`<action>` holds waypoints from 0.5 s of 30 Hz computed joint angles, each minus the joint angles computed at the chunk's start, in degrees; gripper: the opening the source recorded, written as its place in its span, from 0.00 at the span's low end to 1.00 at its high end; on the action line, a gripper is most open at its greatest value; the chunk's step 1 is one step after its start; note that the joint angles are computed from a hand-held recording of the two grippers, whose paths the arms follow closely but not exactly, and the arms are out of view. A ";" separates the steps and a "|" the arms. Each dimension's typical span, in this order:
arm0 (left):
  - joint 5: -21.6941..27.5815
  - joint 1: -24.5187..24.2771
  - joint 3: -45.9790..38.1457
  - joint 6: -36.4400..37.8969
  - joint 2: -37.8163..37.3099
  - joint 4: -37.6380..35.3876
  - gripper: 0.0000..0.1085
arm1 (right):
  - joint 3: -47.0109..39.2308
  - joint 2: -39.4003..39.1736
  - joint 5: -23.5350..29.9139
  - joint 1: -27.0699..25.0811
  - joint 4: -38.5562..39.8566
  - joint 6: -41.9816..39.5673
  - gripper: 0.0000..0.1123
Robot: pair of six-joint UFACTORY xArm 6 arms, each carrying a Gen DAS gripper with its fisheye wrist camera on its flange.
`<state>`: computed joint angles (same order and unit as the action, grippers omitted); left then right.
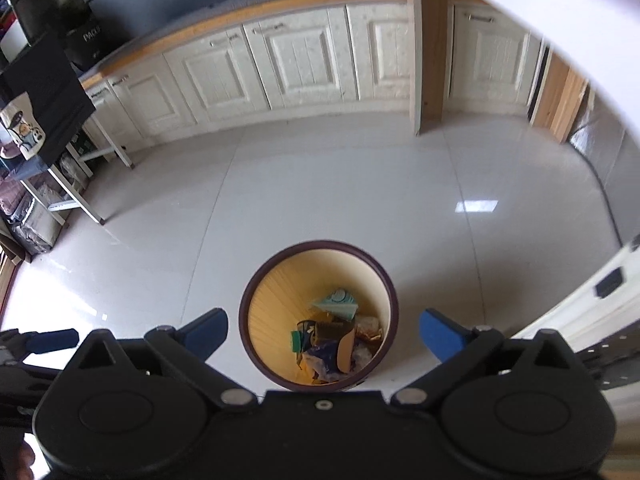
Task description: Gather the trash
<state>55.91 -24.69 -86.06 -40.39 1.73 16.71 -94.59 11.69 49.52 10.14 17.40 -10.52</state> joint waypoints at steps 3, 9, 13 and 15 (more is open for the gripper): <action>1.22 -1.45 -0.52 -1.95 -3.12 2.97 0.95 | 2.00 -4.15 0.01 -0.02 -0.99 -0.41 0.92; 4.06 -5.12 -2.13 -6.05 -8.26 7.44 0.95 | 4.20 -11.72 0.50 -0.01 -1.25 -0.22 0.92; 7.03 -8.41 -4.50 -8.91 -10.26 11.06 0.95 | 4.16 -15.84 1.58 -0.24 -1.04 -0.55 0.92; 8.64 -10.21 -5.74 -10.23 -11.12 13.02 0.95 | 4.10 -17.75 2.04 -0.63 -0.58 -1.18 0.92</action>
